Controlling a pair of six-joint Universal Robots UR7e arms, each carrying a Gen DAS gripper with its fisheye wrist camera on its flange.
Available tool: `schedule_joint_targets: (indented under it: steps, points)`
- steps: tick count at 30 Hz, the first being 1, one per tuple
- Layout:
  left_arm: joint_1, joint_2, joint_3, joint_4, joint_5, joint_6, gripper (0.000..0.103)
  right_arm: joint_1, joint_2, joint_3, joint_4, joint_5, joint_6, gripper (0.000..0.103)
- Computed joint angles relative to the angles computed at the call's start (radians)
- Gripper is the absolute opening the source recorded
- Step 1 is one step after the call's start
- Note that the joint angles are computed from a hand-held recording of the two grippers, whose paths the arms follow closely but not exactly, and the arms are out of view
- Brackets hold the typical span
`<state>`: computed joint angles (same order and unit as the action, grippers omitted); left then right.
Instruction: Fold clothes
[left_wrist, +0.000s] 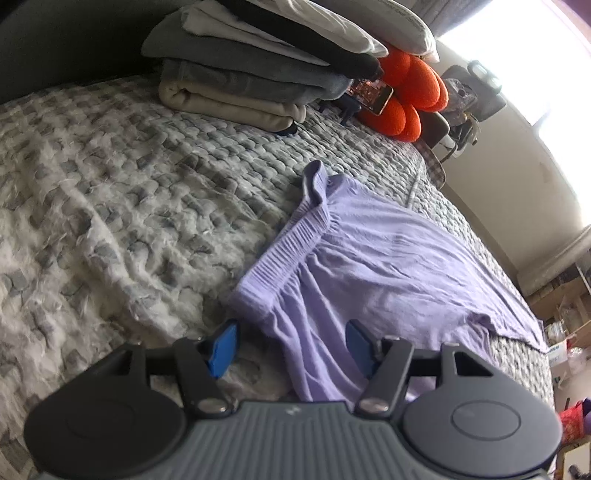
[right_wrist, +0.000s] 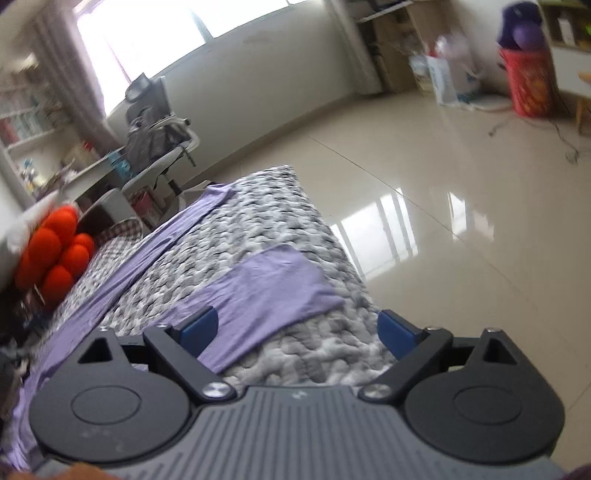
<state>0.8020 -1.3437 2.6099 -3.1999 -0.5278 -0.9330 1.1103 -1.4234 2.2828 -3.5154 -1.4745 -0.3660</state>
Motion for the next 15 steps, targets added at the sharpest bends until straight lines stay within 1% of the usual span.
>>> schedule_joint_targets:
  steps: [2,4,6,7,9,12,15]
  points:
    - [0.002,-0.006,0.0,0.006,0.005,-0.016,0.057,-0.025,-0.007,-0.009,0.038,0.04,0.042,0.083]
    - [0.004,-0.011,0.0,0.011,0.005,-0.027,0.055,-0.043,-0.005,-0.026,0.071,0.059,0.101,0.078]
    - [0.005,-0.016,0.001,0.015,0.003,-0.038,0.054,-0.062,-0.005,-0.04,0.105,0.085,0.165,0.076]
    - [0.004,-0.02,0.001,0.019,0.005,-0.042,0.051,-0.067,-0.003,-0.045,0.111,0.095,0.186,0.076]
    - [0.0,-0.027,0.001,0.03,0.013,-0.048,0.05,-0.078,0.003,-0.054,0.121,0.114,0.226,0.075]
    - [-0.004,-0.042,0.003,0.06,0.028,-0.063,0.05,-0.083,0.011,-0.066,0.119,0.135,0.27,0.073]
    - [0.002,-0.051,0.002,0.076,0.022,-0.069,0.047,-0.071,0.023,-0.077,0.114,0.128,0.277,0.071]
